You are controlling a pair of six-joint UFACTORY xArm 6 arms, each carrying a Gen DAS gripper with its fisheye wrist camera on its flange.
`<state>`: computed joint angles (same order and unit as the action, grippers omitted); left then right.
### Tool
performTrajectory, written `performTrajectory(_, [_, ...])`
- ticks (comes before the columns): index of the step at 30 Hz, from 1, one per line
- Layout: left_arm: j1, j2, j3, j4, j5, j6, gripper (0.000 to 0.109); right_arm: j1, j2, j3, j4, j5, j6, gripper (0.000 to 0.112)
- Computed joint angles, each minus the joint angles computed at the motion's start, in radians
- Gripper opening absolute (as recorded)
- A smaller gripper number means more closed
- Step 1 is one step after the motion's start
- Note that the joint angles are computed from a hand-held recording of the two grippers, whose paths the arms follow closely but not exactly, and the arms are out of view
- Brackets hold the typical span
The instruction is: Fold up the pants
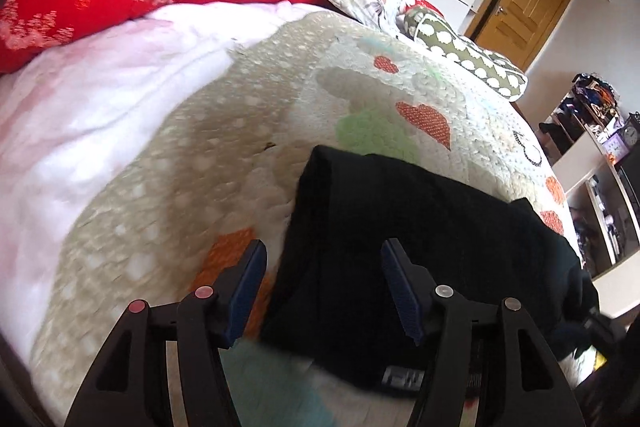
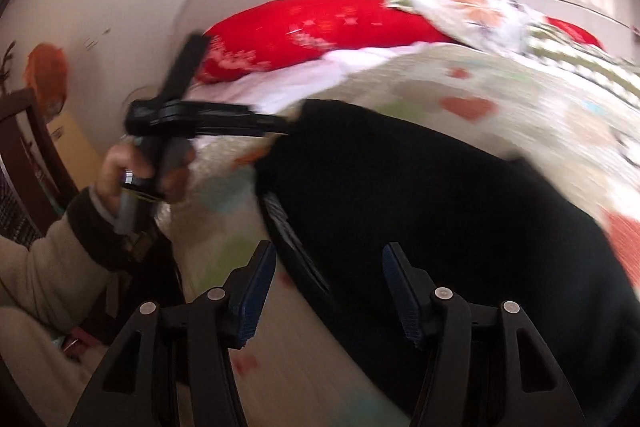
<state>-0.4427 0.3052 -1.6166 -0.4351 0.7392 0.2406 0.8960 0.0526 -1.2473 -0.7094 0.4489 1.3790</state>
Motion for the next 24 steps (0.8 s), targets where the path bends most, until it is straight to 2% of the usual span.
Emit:
performTrajectory(2, [-0.008, 0.075, -0.092, 0.015, 0.053, -0.022, 0.054, -0.008, 0.114, -0.122, 0.025, 0.000, -0.068, 0.058])
performTrajectory(4, [-0.003, 0.131, -0.167, -0.030, 0.108, 0.004, 0.036, -0.018, 0.224, -0.242, 0.085, 0.006, -0.166, 0.057])
performTrajectory(6, [0.005, 0.168, -0.223, -0.049, 0.147, 0.011, 0.034, -0.022, 0.313, -0.352, 0.152, 0.064, -0.259, 0.044])
performTrajectory(7, [0.007, 0.177, -0.238, -0.052, 0.154, 0.022, 0.031, -0.027, 0.349, -0.402, 0.183, 0.107, -0.294, 0.021])
performTrajectory(8, [0.010, 0.185, -0.255, -0.053, 0.163, 0.035, 0.029, -0.034, 0.363, -0.420, 0.193, 0.112, -0.295, 0.009])
performTrajectory(9, [0.014, 0.195, -0.272, -0.057, 0.174, 0.042, 0.023, -0.046, 0.353, -0.401, 0.205, 0.075, -0.266, 0.009])
performTrajectory(11, [0.027, 0.195, -0.290, -0.085, 0.201, 0.069, 0.021, -0.068, 0.301, -0.316, 0.206, -0.044, -0.179, 0.008])
performTrajectory(13, [0.035, 0.154, -0.249, -0.109, 0.178, 0.108, 0.021, -0.074, 0.258, -0.265, 0.168, -0.120, -0.123, 0.008])
performTrajectory(15, [0.038, 0.115, -0.205, -0.085, 0.129, 0.107, 0.021, -0.073, 0.253, -0.254, 0.213, -0.170, -0.145, 0.008])
performTrajectory(17, [0.029, 0.084, -0.148, 0.013, 0.050, 0.047, 0.021, -0.061, 0.282, -0.280, 0.285, -0.169, -0.221, 0.009])
performTrajectory(18, [0.022, 0.065, -0.115, 0.076, 0.016, 0.006, 0.021, -0.050, 0.312, -0.312, 0.341, -0.134, -0.282, 0.013])
performTrajectory(20, [0.014, 0.064, -0.103, 0.140, 0.008, -0.042, 0.021, -0.040, 0.367, -0.363, 0.420, -0.068, -0.342, 0.017])
performTrajectory(22, [0.006, 0.055, -0.087, 0.130, 0.009, -0.044, 0.023, -0.045, 0.338, -0.301, 0.381, -0.136, -0.241, 0.022])
performTrajectory(23, [0.000, 0.041, -0.066, 0.117, -0.008, -0.030, 0.024, -0.047, 0.316, -0.276, 0.373, -0.153, -0.215, 0.033])
performTrajectory(24, [-0.007, 0.028, -0.050, 0.110, -0.023, -0.020, 0.026, -0.047, 0.277, -0.239, 0.342, -0.154, -0.179, 0.038])
